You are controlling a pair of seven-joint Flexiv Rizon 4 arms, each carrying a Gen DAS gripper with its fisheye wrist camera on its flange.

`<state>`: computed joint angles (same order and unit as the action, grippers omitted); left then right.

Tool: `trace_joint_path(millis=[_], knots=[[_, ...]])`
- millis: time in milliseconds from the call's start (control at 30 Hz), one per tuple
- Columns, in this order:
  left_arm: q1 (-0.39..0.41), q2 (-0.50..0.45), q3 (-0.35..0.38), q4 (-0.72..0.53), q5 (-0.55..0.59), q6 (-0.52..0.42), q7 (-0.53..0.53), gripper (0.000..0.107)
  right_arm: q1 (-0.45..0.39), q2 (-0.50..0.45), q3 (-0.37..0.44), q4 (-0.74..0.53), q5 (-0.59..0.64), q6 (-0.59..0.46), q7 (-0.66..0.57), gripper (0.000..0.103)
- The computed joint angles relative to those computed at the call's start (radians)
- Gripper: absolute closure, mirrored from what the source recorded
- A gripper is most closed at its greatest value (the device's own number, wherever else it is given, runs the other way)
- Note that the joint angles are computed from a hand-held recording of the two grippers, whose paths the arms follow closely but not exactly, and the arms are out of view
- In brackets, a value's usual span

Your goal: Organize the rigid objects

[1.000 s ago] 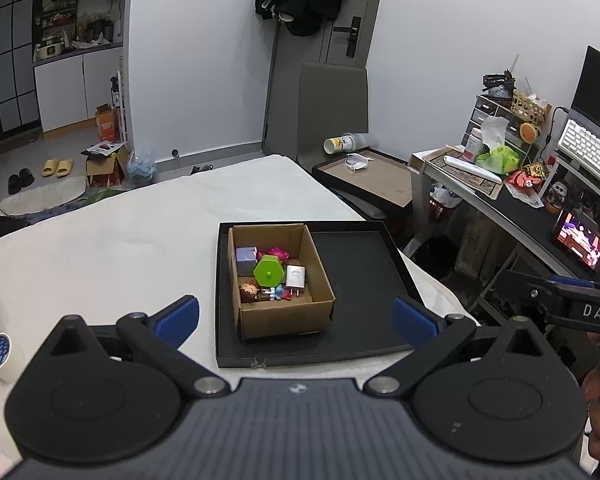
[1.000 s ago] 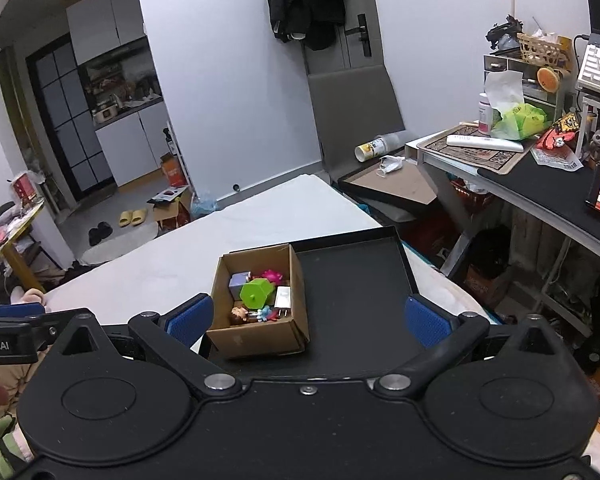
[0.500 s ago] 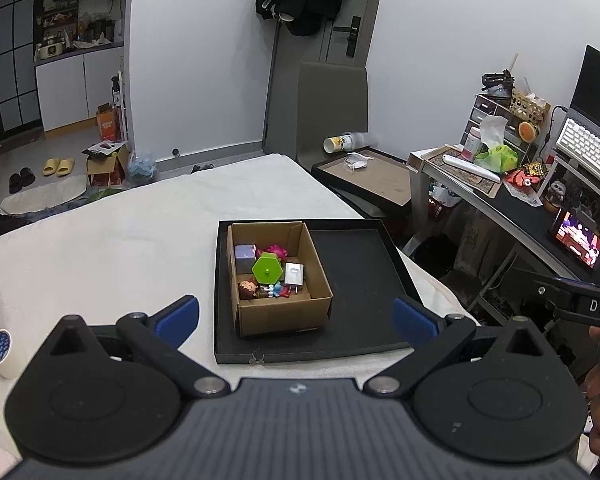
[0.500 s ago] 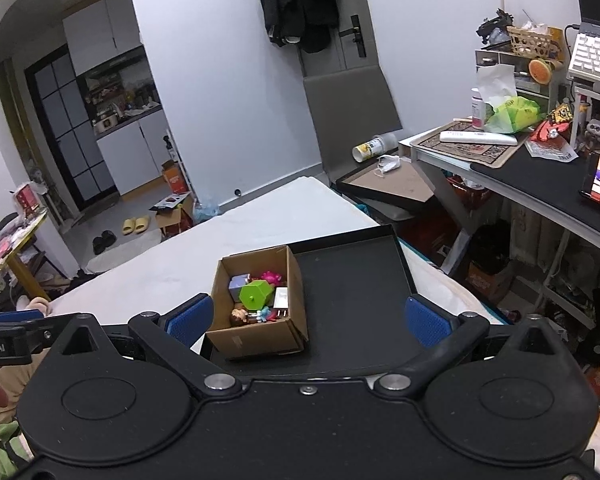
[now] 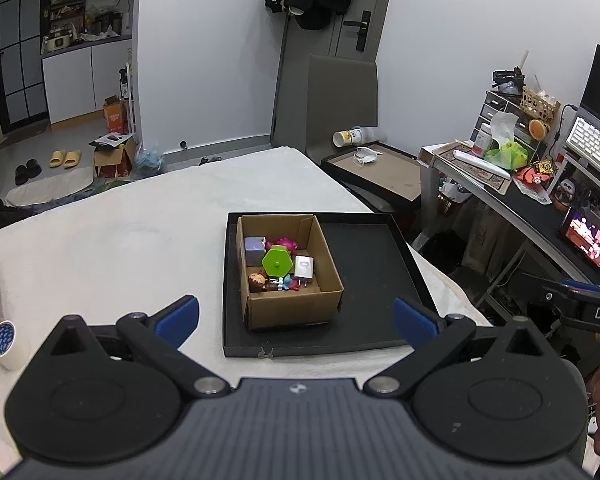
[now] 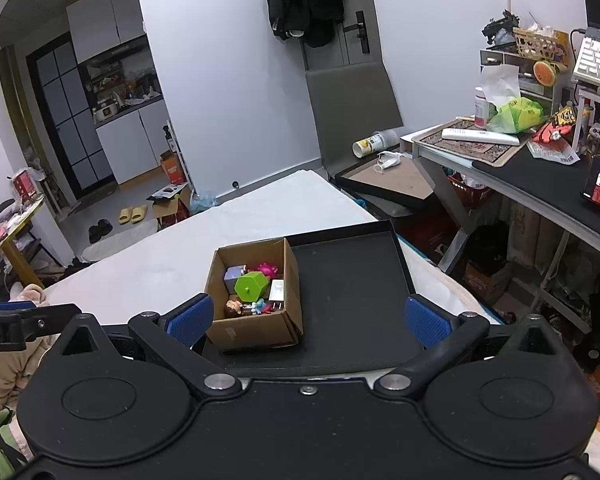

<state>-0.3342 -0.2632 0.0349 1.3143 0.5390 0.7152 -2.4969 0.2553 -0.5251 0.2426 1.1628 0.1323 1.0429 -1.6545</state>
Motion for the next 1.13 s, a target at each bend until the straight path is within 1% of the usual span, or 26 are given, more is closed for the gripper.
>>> trace_joint_path(millis=[267,833,1133], knots=[[0.004,0.005,-0.002,0.01,-0.008,0.006,0.01,0.005,-0.002,-0.002,-0.004,-0.007,0.007,-0.019,0.017,0.0],[0.006,-0.009,-0.003,0.008,-0.034,0.031,0.035,0.005,0.0,0.001,-0.007,0.001,-0.002,-0.013,0.018,0.0],[0.003,-0.012,0.002,0.012,-0.037,0.033,0.029,0.005,0.001,-0.005,-0.007,-0.004,-0.006,-0.023,0.023,0.0]])
